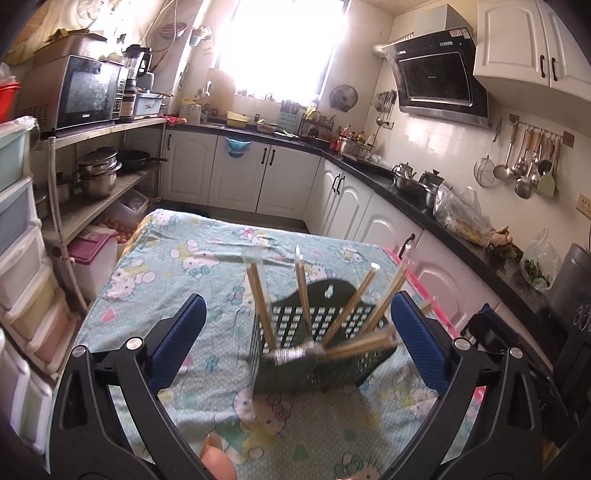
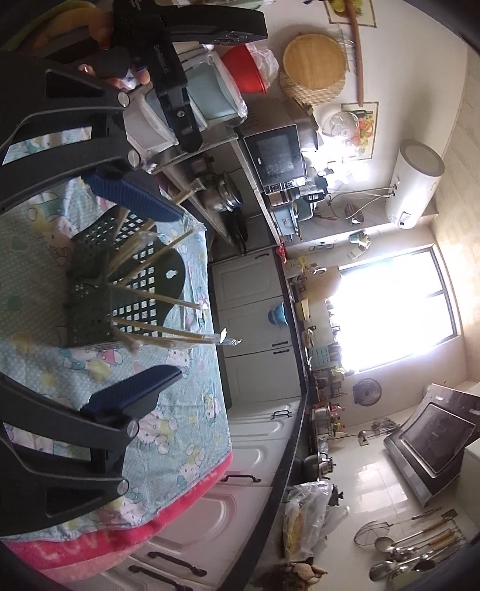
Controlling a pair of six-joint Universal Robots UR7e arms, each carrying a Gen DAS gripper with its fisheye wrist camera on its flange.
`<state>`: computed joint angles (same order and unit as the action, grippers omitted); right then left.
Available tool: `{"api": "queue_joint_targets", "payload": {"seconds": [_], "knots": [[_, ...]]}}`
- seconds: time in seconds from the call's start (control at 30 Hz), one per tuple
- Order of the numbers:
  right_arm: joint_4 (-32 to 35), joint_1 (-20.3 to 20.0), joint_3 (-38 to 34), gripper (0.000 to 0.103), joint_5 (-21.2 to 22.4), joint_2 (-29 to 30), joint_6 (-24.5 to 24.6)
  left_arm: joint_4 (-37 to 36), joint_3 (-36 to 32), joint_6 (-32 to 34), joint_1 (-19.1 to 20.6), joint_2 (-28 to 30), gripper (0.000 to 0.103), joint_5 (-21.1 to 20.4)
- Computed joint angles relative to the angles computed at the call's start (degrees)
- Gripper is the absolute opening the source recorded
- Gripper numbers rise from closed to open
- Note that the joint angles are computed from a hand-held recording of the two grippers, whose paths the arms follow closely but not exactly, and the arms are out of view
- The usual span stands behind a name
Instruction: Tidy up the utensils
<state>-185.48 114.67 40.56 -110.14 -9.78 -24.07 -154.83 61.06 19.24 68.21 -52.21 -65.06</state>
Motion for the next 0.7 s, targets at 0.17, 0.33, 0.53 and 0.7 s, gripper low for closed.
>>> {"api": "queue_joint_targets", "payload": {"seconds": [0.17, 0.33, 0.53, 0.7], "knots": [[-2.87, 0.0, 6.07, 0.085, -0.39, -2.43, -0.7, -3.04, 5.75, 0.41, -0.06, -2.58, 0.092, 0.41], [-5.61, 0.04, 10.33, 0.091, -2.35, -3.58, -1.74, -6.37, 10.55, 0.88, -0.12, -4.09, 0.092, 1.56], [-5.99, -0.61, 14.03, 0.093, -3.88, -4.54, -0.95, -7.72, 14.8, -0.28, 0.58, -5.46, 0.092, 0.97], [-6.96, -1.04, 16.23, 0.094, -5.22, -4.81, -0.96, -10.43, 17.66, 0.35, 1.02, -6.03, 0.092, 1.55]]}}
